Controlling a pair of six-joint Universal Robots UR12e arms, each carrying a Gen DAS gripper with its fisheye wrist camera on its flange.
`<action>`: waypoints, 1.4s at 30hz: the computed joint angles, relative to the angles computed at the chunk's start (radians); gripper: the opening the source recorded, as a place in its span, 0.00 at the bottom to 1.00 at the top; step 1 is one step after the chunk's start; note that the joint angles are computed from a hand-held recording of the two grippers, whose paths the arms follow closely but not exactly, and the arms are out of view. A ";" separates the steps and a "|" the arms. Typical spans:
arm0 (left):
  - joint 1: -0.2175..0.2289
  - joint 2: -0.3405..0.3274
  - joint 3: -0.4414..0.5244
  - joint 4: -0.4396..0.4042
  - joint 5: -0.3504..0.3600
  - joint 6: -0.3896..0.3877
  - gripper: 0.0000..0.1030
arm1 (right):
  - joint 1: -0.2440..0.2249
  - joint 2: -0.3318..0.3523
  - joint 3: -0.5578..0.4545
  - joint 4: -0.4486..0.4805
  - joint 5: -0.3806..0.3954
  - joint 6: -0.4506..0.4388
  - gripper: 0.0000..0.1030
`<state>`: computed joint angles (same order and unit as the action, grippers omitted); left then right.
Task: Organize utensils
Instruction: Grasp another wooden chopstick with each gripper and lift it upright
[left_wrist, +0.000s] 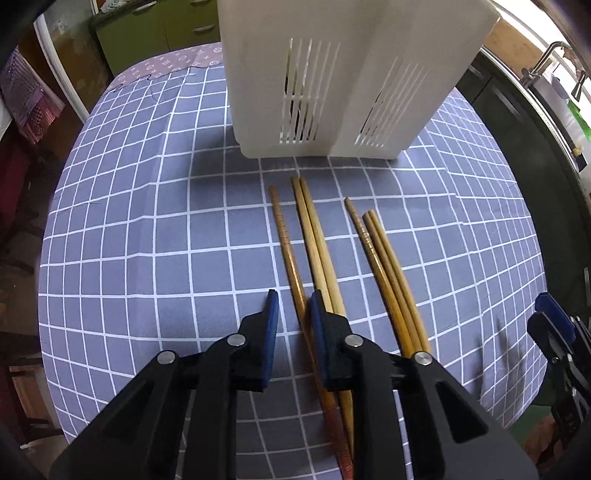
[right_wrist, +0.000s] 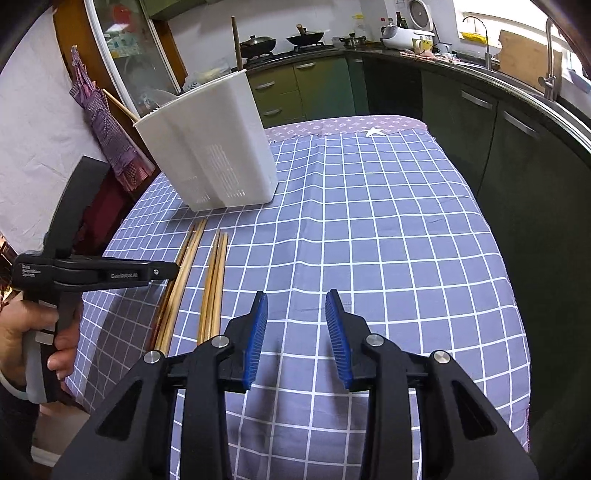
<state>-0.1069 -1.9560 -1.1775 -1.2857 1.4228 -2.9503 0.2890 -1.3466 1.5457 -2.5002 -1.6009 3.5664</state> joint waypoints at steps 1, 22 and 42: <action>-0.003 -0.004 0.005 0.000 0.006 -0.001 0.17 | 0.000 0.000 -0.002 0.001 0.001 0.001 0.32; 0.059 0.107 -0.111 0.214 -0.108 0.034 0.06 | -0.025 0.094 -0.147 0.206 0.253 -0.123 0.30; 0.106 0.228 -0.233 0.339 -0.224 0.089 0.06 | 0.021 0.230 -0.360 0.428 0.134 -0.225 0.13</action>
